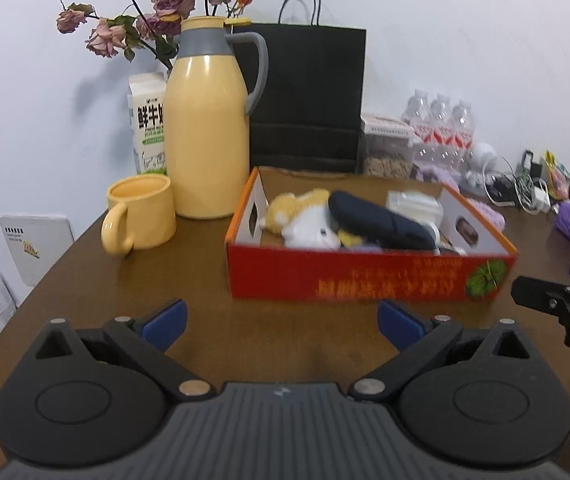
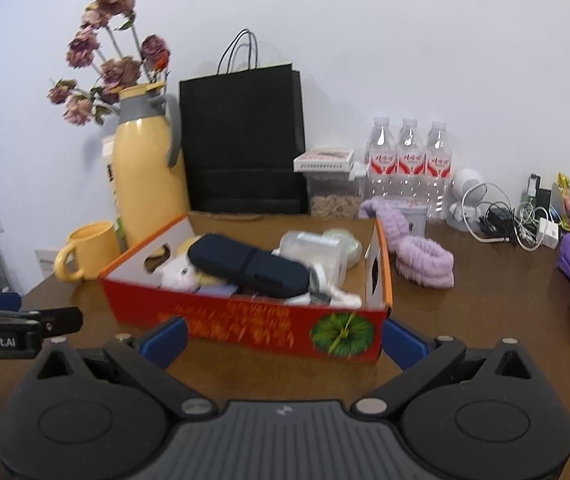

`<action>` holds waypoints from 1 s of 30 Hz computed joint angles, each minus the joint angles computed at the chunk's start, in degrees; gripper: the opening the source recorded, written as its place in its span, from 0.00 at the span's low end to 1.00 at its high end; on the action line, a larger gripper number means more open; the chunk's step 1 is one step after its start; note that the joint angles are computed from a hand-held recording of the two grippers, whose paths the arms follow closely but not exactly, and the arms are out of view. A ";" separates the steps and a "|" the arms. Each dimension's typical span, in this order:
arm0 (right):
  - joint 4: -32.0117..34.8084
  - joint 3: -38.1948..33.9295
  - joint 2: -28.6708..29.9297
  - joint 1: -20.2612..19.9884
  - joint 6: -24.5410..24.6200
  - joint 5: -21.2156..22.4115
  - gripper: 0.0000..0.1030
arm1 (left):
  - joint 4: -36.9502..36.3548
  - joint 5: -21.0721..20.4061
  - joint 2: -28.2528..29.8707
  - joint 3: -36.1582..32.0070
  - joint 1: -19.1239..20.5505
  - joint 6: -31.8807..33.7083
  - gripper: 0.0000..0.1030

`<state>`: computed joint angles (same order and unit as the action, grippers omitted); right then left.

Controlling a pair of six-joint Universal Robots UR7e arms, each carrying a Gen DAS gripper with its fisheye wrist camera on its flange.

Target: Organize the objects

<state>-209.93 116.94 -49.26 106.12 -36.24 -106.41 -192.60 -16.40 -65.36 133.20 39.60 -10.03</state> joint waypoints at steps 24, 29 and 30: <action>-3.21 9.10 -4.20 0.57 0.44 -1.06 1.00 | 37.67 2.37 -11.94 8.19 -7.94 -34.15 1.00; -3.37 9.28 -4.28 0.62 0.41 -1.00 1.00 | 38.30 2.50 -12.43 8.39 -8.24 -34.69 1.00; -3.37 9.28 -4.28 0.62 0.41 -1.00 1.00 | 38.09 2.50 -12.42 8.47 -8.29 -34.58 1.00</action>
<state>-213.31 126.23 -53.54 106.73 -35.83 -107.41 -154.50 -13.90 -77.78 141.66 31.32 -44.61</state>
